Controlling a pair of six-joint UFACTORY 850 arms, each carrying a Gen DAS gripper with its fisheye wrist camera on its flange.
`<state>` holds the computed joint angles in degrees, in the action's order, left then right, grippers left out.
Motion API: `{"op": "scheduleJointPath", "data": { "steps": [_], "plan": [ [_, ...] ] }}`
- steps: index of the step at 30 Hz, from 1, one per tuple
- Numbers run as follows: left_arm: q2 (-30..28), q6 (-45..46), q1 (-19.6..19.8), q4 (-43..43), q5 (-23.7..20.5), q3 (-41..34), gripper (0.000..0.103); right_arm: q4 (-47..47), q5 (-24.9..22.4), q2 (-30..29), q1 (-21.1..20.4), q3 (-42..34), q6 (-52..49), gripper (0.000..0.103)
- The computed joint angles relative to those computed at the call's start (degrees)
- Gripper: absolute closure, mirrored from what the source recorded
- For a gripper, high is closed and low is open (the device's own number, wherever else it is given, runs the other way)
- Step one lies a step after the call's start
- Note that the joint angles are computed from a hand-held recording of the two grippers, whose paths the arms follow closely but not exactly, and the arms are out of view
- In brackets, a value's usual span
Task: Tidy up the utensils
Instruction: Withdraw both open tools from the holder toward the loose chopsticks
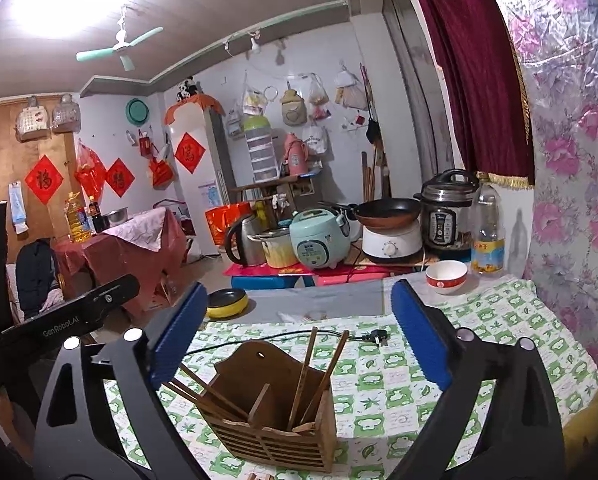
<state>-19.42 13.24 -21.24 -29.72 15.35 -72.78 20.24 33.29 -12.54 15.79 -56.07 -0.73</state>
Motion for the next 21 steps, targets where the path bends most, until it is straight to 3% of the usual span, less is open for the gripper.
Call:
{"op": "scheduleJointPath", "data": {
  "steps": [8, 15, 19, 21],
  "plan": [
    [-1.3, 15.6, 0.6, -16.4, -6.1, -2.4, 0.005, 12.5, -9.2, -2.0, 0.0, -3.2, -13.5, 0.009],
    [0.5, 30.1, -1.0, -28.7, -4.0, -0.1, 0.005, 19.9, -7.8, 0.7, 1.7, -0.5, -22.5, 0.009],
    [1.5, 32.4, -1.9, -30.2, -3.7, 1.3, 0.005, 22.8, -6.8, 2.8, 2.7, 1.7, -26.1, 0.008],
    [2.3, 28.4, -2.2, -25.5, -4.1, 3.2, 0.005, 23.0, -6.5, 3.7, 3.0, 3.0, -26.3, 0.006]
  ]
}}
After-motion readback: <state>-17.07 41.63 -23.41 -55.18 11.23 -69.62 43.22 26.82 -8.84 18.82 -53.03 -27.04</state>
